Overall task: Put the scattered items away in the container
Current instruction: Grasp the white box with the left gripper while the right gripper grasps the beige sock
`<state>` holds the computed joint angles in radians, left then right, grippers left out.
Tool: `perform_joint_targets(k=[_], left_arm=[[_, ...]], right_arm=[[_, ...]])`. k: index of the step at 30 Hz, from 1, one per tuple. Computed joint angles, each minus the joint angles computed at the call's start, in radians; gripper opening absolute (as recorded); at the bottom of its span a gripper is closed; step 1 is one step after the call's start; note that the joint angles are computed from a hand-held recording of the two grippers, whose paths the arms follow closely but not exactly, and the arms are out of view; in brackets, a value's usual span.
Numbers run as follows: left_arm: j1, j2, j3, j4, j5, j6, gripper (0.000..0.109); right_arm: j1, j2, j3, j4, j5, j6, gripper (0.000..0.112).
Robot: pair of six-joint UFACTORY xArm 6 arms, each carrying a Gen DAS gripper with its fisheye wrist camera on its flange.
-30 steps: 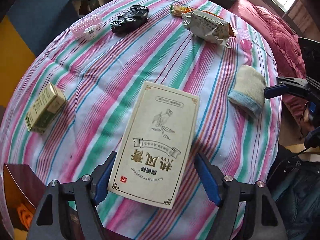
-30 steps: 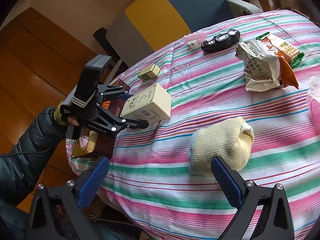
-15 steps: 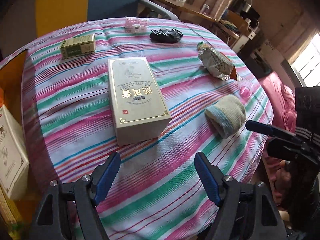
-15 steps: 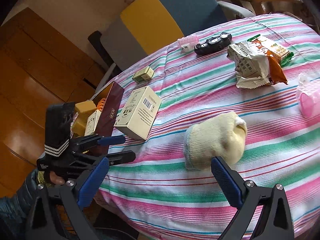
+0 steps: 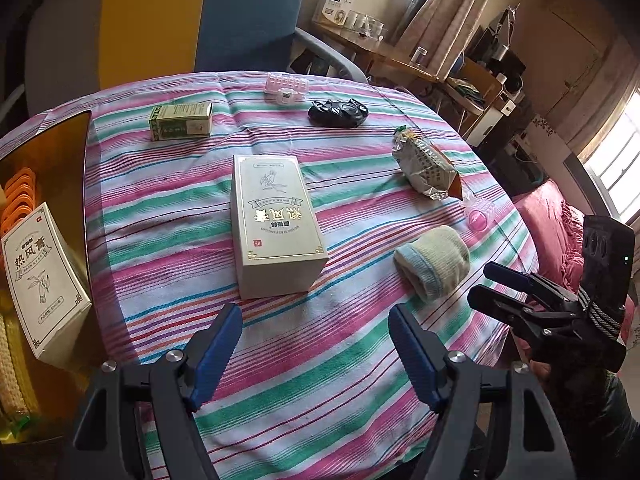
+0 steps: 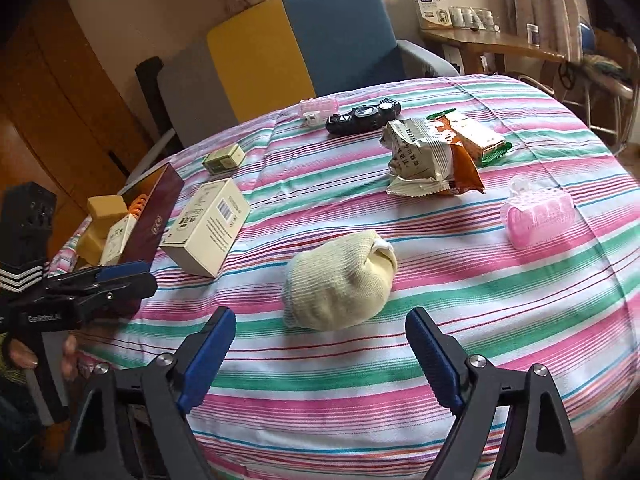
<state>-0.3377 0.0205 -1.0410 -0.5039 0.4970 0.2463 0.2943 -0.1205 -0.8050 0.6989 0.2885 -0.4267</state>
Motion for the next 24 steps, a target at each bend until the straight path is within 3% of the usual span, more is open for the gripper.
perform_joint_targets(k=[8, 12, 15, 17, 19, 24], left_arm=[[0.008, 0.077, -0.095, 0.014, 0.030, -0.016, 0.077], [0.009, 0.133, -0.153, 0.051, 0.048, -0.047, 0.077], [0.012, 0.158, -0.182, 0.071, 0.049, -0.068, 0.077], [0.017, 0.159, -0.186, 0.067, 0.042, -0.079, 0.077], [0.017, 0.152, -0.181, 0.068, 0.030, -0.074, 0.077], [0.008, 0.164, -0.204, 0.228, 0.028, -0.111, 0.078]], right_arm=[[0.008, 0.093, -0.056, -0.290, -0.036, 0.181, 0.088], [0.012, 0.131, -0.081, -0.346, -0.039, 0.202, 0.088], [0.011, 0.151, -0.084, -0.419, -0.054, 0.259, 0.085], [0.006, 0.156, -0.079, -0.471, -0.079, 0.304, 0.077], [0.003, 0.158, -0.077, -0.464, -0.091, 0.297, 0.073], [0.005, 0.173, -0.087, -0.351, -0.074, 0.210, 0.074]])
